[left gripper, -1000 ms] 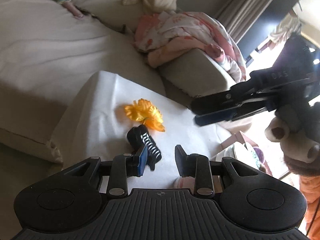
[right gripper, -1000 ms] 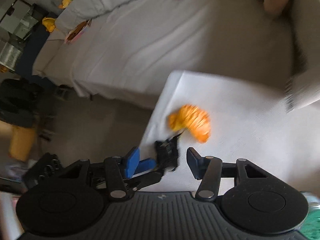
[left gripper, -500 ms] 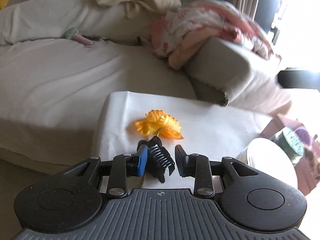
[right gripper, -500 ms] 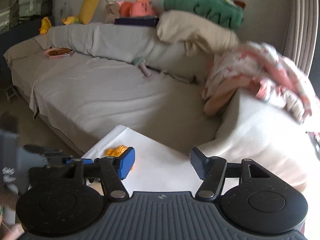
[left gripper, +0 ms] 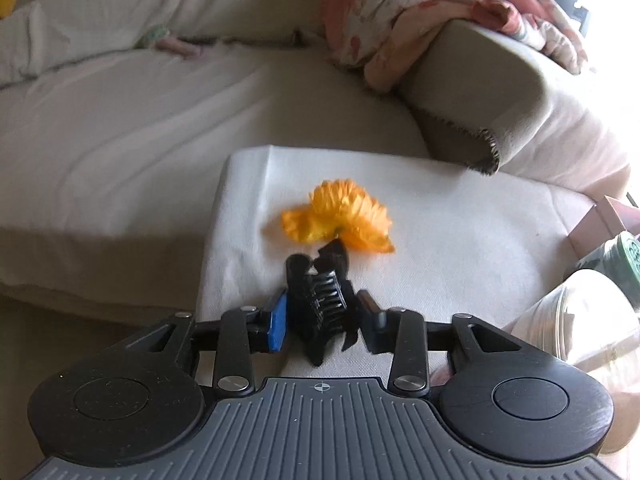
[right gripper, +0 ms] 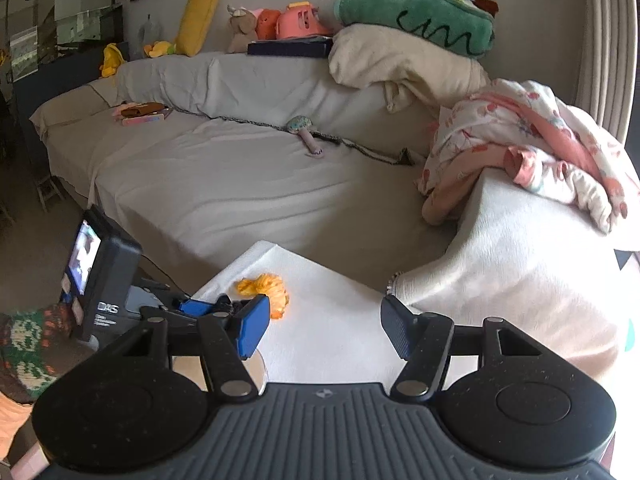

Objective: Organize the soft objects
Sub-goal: 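Grasp the orange flower with the right tool while the left tool holds the claw clip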

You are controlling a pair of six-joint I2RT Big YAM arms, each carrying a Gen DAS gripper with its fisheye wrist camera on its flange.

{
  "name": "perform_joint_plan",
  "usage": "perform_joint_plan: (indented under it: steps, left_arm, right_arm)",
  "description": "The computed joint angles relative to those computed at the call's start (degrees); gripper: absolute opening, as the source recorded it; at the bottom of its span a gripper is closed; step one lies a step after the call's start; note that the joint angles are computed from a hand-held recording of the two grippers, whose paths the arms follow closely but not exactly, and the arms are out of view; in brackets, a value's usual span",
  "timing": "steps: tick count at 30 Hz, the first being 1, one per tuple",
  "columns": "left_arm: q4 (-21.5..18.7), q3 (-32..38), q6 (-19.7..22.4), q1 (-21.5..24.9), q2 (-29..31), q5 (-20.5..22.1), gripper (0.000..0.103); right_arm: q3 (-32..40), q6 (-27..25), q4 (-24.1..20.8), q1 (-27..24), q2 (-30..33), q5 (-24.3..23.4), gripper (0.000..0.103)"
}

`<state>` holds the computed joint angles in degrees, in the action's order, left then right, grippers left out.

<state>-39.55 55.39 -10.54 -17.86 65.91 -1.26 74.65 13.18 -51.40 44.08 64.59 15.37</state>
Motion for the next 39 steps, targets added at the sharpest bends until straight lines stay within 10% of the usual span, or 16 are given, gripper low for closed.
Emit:
perform_joint_plan:
  steps: [9, 18, 34, 39]
  left_arm:
    - [10.03, -9.13, 0.20, 3.48, -9.48, 9.65, 0.038]
    - [13.14, -16.40, -6.35, 12.16, -21.85, 20.20, 0.038]
    - [5.59, -20.76, -5.07, 26.90, -26.64, 29.88, 0.038]
    - [4.09, -20.90, -5.24, 27.90, -26.71, 29.04, 0.038]
  right_arm:
    - [4.79, 4.49, -4.14, -0.73, 3.57, -0.70, 0.062]
    - [25.72, 17.81, -20.59, -5.07, 25.55, -19.18, 0.062]
    - [58.19, 2.49, -43.56, -2.70, 53.87, -13.80, 0.061]
    - [53.82, -0.02, -39.84, -2.50, 50.95, -14.05, 0.015]
